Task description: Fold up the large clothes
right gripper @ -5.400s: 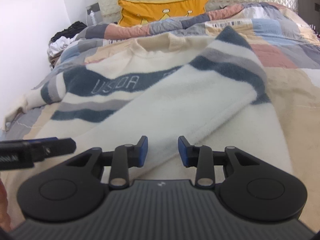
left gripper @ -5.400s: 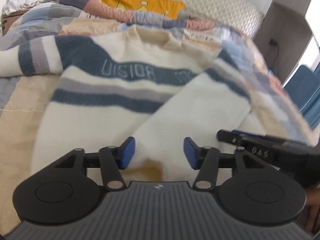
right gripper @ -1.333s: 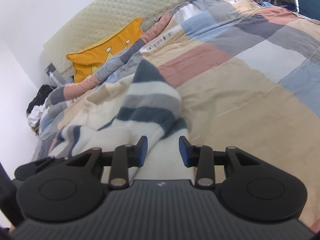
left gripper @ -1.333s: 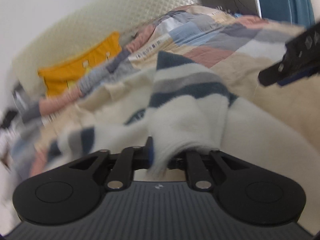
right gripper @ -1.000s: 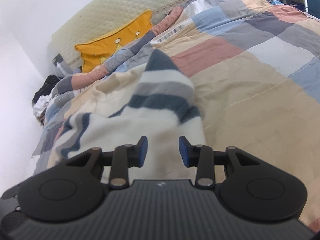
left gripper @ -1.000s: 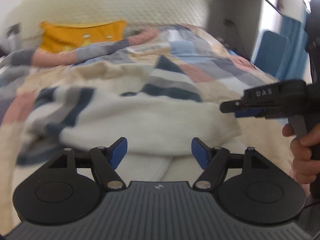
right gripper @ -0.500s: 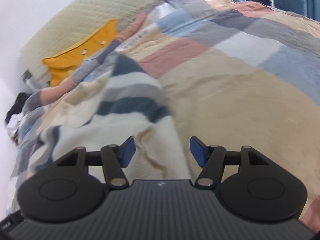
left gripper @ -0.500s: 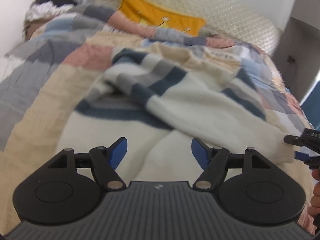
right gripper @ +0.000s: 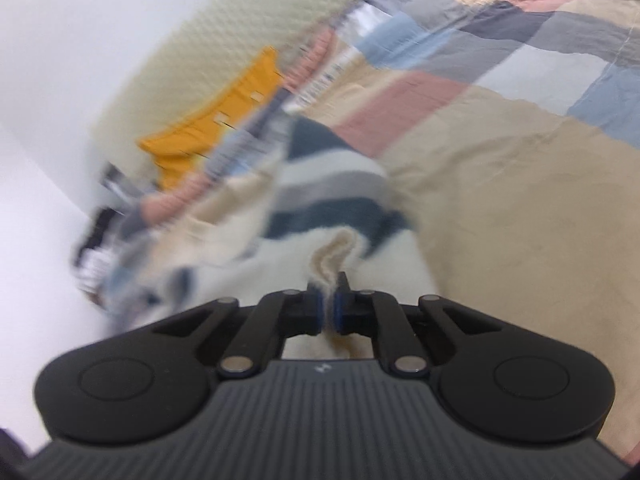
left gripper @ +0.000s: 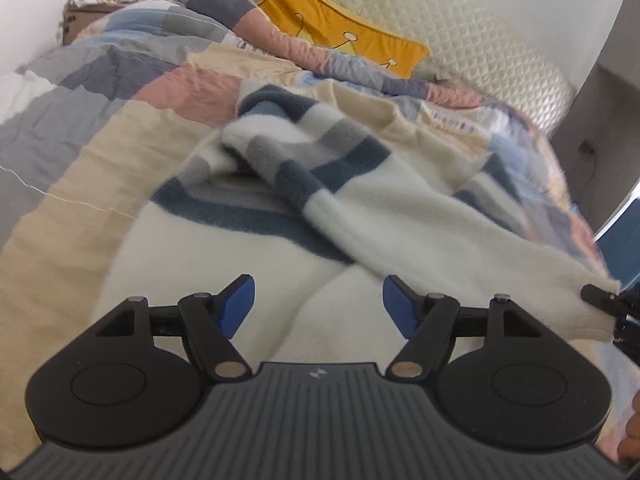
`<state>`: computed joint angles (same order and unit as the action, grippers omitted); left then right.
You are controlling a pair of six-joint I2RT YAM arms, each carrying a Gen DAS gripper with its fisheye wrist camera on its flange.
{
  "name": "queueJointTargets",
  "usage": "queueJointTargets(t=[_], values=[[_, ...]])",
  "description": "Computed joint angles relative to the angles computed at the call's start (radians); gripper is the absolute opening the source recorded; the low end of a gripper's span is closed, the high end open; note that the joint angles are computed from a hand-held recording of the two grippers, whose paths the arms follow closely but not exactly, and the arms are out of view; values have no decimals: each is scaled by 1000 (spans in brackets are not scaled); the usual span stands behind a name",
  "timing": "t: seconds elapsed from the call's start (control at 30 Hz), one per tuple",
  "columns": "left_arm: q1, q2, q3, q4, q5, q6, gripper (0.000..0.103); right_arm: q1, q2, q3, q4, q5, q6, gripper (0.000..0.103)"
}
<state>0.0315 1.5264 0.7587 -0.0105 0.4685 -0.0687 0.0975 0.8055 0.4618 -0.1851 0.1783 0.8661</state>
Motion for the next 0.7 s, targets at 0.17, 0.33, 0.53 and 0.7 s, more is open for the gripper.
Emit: queueJointTargets(t=[0.17, 0.33, 0.53, 0.7], values=[[13, 127, 116, -14, 110, -101, 75, 80, -23, 57, -125, 73, 5, 8], [-12, 320, 317, -44, 98, -230, 75, 66, 2, 53, -139, 24, 65, 8], [-24, 522, 543, -67, 57, -332, 75, -31, 22, 19, -113, -88, 88, 8], [-30, 619, 685, -76, 45, -391, 66, -79, 99, 6, -54, -191, 98, 9]])
